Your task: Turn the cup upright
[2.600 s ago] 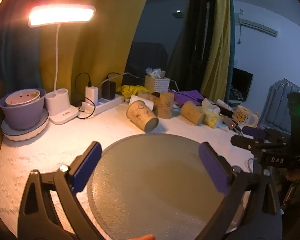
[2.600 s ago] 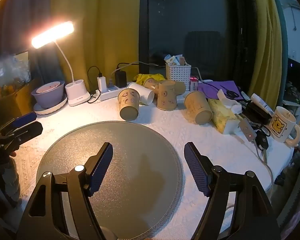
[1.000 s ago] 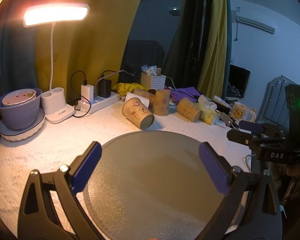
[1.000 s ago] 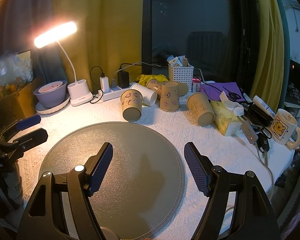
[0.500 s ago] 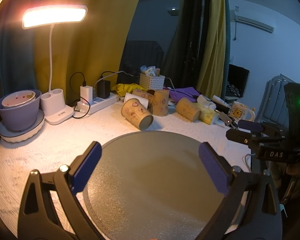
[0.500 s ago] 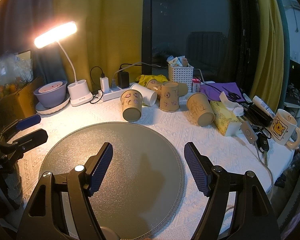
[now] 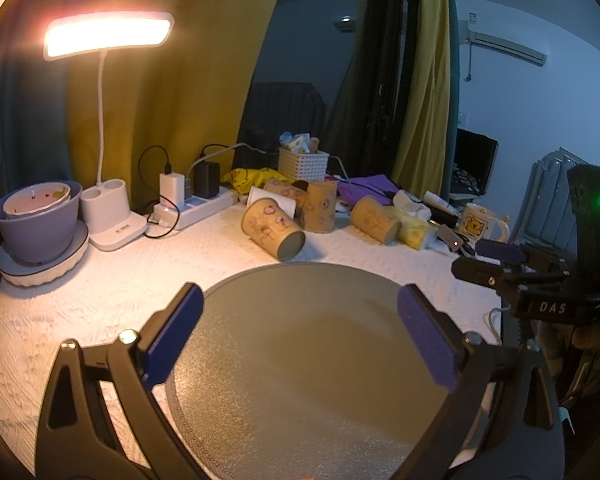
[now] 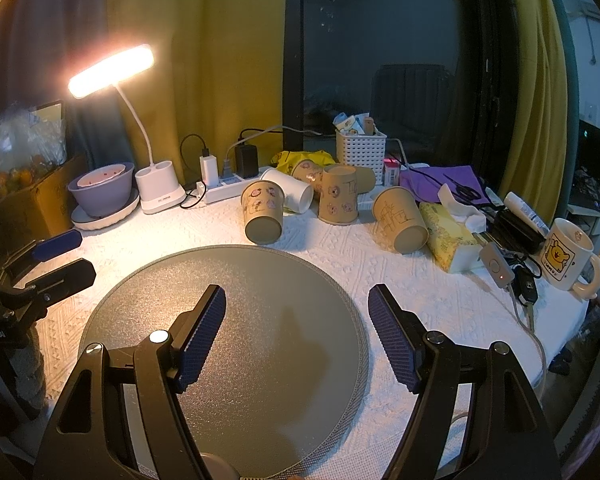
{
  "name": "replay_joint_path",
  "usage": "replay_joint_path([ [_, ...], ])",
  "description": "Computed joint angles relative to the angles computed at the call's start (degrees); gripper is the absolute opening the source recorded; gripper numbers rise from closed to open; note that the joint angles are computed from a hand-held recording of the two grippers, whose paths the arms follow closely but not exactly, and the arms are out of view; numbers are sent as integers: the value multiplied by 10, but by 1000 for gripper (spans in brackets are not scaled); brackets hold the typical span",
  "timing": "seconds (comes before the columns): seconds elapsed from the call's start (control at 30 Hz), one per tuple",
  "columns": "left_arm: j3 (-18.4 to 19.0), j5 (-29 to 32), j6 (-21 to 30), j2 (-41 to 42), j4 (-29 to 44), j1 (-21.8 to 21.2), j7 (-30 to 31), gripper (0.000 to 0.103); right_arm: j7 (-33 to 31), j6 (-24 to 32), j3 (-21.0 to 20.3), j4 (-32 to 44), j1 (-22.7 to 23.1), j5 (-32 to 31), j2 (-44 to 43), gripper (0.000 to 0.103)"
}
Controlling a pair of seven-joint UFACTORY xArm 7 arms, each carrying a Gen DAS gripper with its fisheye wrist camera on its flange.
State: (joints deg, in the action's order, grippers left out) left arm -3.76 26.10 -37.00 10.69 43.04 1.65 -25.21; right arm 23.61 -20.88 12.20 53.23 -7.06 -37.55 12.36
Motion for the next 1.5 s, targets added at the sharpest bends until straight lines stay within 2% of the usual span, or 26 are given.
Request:
replay_joint_path([
  [0.4,-1,3,9,-2,4,0,-3,99,14,0,5,4,-8,-15,2,77],
  [0.5,-1,-5,15,3,8,-5,10,99,43,7,25,17,-32,-48,7,77],
  [0.57,-1,-15,22,9,13,-8,20,99,68,12,45,34,-56,-80,19,77],
  [0.7,-14,13,53,26,39,9,-15,99,120,27,110,80,-130,-157,60,77],
  [0.8,-21,4,93,33,61,5,-7,99,134,47,176,114,-195,-196,95,77],
  [0.87,-42,23,126,39,85,19,-27,99,130,73,239,140,-249,-215,127,77],
  [0.93,-70,43,162,48,117,36,-45,99,103,107,318,168,-313,-228,175,77],
  [1.0,-72,23,187,57,143,21,-24,99,53,149,398,194,-370,-225,231,77],
  [1.03,-73,11,205,63,161,12,-9,99,11,186,450,213,-400,-216,274,77],
  [1.1,-82,-4,234,79,199,4,12,99,-55,229,498,250,-419,-193,333,77],
  [1.17,-110,-12,276,107,252,13,30,99,-101,255,516,281,-419,-172,365,77],
  [1.27,-127,-34,340,159,343,3,61,99,-175,303,537,347,-405,-136,419,77],
  [1.4,-115,-60,420,238,478,-39,98,99,-277,370,558,448,-372,-86,485,77],
  [1.5,-99,-79,491,310,598,-73,125,99,-332,410,559,517,-339,-53,514,77],
])
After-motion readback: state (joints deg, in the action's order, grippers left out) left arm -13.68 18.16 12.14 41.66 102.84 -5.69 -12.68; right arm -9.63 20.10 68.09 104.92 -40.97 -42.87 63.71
